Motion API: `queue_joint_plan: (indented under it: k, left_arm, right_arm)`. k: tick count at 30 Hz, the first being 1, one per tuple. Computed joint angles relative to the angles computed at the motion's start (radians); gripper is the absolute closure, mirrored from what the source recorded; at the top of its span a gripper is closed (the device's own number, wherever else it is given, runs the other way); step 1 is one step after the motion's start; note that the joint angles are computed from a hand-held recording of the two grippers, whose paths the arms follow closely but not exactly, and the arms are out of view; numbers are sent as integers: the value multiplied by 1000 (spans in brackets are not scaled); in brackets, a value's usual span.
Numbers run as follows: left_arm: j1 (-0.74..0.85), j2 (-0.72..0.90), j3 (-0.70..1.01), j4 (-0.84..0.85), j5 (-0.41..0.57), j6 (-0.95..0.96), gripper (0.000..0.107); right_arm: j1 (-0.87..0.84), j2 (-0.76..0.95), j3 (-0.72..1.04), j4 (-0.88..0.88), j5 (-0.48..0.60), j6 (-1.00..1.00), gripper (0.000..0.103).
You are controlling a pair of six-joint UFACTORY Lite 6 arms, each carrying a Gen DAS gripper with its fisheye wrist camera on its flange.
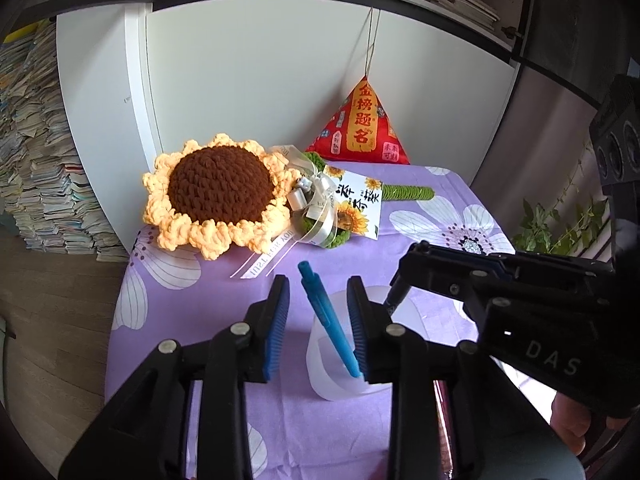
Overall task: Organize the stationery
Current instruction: 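Open the left tool dropping the blue pen into the cup while the right releases the marker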
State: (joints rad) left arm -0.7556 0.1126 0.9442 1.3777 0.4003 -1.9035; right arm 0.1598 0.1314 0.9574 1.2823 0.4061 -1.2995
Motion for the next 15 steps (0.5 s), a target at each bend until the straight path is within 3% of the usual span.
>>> queue_joint_plan:
  k: [5,15]
  left_arm:
    - [-30,-58,-22,14,48,-16,69]
    - [-202,-196,-62,-14,189,-7,69]
  right_arm:
    - [-12,-67,-26,-27,10,34,90]
    - [-103,-412,-191,-169,73,137,89]
